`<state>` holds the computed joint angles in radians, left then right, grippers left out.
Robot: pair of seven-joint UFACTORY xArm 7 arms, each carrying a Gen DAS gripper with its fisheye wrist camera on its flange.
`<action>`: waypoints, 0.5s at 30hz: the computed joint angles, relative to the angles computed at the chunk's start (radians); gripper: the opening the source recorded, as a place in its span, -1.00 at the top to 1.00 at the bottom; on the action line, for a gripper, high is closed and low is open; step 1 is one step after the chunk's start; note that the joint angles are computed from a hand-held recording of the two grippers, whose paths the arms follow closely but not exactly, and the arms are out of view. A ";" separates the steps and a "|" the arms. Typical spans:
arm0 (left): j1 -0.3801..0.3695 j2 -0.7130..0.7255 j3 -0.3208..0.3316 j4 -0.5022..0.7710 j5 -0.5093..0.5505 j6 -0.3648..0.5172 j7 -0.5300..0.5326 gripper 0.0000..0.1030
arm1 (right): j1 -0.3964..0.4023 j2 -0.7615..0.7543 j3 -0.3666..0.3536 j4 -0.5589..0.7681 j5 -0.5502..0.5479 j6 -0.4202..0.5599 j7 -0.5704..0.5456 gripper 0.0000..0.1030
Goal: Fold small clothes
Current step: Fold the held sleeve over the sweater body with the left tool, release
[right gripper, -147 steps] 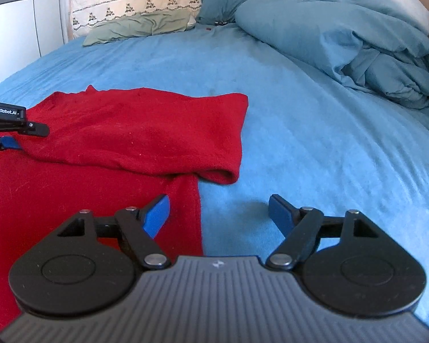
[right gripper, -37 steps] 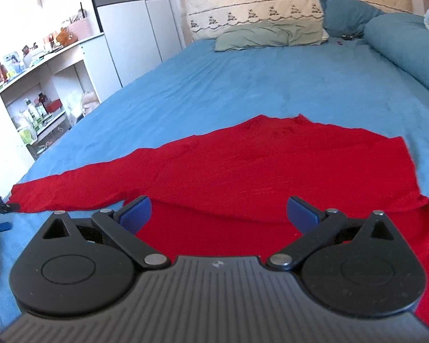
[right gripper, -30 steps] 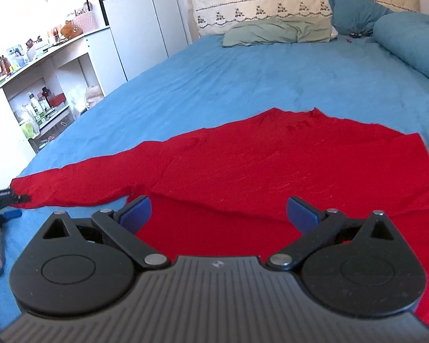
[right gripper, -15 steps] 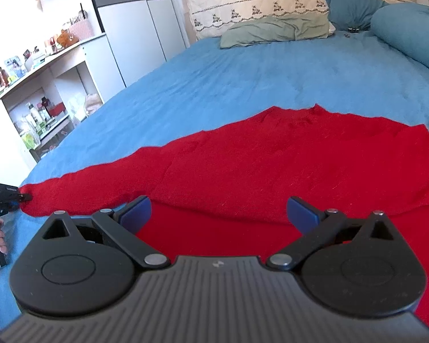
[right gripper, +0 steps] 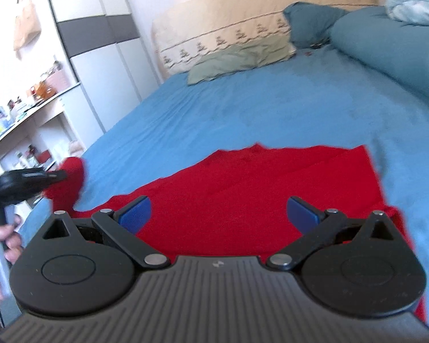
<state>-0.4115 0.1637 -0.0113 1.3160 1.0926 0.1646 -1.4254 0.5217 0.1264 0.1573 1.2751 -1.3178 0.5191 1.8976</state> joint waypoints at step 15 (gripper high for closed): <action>-0.183 0.249 -0.045 0.135 -0.265 0.073 0.473 0.41 | -0.104 -0.082 0.016 -0.148 0.021 -0.064 -0.003 -1.00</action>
<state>-0.5941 0.4129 -0.0561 1.4507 0.8274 0.2381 -0.9521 0.4172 0.0440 0.1729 1.1272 -1.2971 0.4550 1.8943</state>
